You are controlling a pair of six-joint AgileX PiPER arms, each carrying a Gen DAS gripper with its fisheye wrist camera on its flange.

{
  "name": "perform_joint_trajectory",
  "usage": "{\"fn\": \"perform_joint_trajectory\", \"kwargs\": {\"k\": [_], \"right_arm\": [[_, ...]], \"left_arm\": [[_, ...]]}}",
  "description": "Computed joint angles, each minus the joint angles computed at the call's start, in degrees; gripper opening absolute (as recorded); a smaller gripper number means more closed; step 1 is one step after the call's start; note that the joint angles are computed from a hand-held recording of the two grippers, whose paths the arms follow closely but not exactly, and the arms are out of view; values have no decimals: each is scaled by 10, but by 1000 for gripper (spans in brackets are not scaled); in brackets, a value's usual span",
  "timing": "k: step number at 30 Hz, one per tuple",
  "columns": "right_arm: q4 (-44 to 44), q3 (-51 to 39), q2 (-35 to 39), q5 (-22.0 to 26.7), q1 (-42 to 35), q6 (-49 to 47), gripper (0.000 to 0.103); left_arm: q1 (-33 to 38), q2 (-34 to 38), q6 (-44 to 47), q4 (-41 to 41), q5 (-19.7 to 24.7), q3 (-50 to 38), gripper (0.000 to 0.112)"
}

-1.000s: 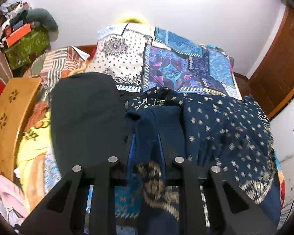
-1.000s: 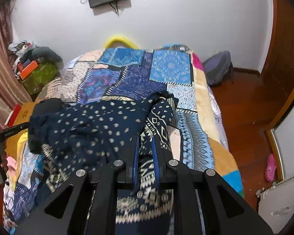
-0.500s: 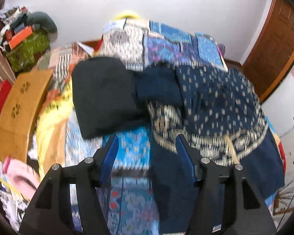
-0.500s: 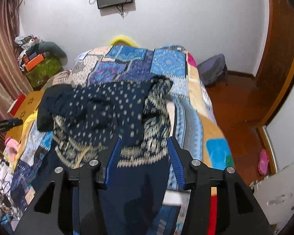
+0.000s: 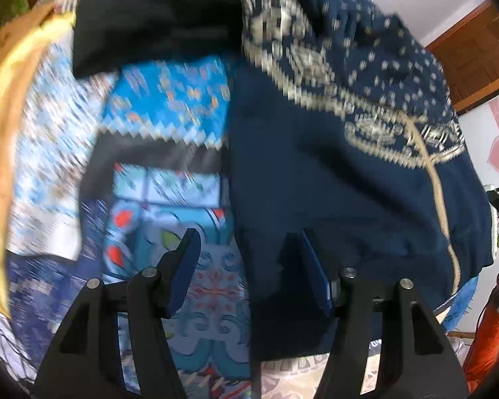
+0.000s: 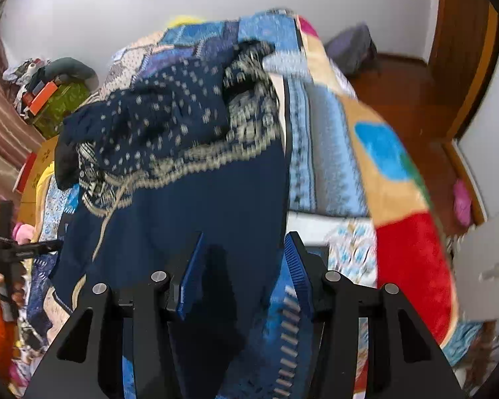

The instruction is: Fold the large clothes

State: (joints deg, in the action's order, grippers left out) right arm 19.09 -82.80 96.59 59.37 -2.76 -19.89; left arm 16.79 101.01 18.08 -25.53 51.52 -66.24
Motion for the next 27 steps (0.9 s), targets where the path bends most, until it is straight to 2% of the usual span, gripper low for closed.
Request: {"fn": "perform_joint_trajectory", "kwargs": {"k": [4, 7, 10, 12, 14, 16, 19, 20, 21, 27], "right_arm": [[42, 31, 5, 11, -17, 2, 45], [70, 57, 0, -6, -32, 9, 49], [95, 78, -9, -19, -41, 0, 49], [101, 88, -16, -31, -41, -5, 49], [114, 96, -20, -33, -43, -15, 48], [142, 94, -15, -19, -52, -35, 31], [164, 88, -13, -7, -55, -42, 12], [164, 87, -15, -11, -51, -42, 9], [172, 85, -15, -13, -51, -44, 9], [206, 24, 3, 23, -48, -52, 7]], "left_arm": [[5, 16, 21, -56, -17, 24, 61], [27, 25, 46, -123, -22, 42, 61], [22, 11, 56, -142, -42, 63, 61], [21, 2, 76, -161, -41, 73, 61], [16, -8, 89, -176, -35, 78, 55], [-4, -16, 76, -165, -39, 71, 47], [-29, -37, 50, -137, -45, 63, 27], [-37, -46, 41, -127, -46, 60, 14], [-38, -47, 39, -124, -44, 52, 11], [-21, -64, 73, -168, -26, -10, 8]]}}
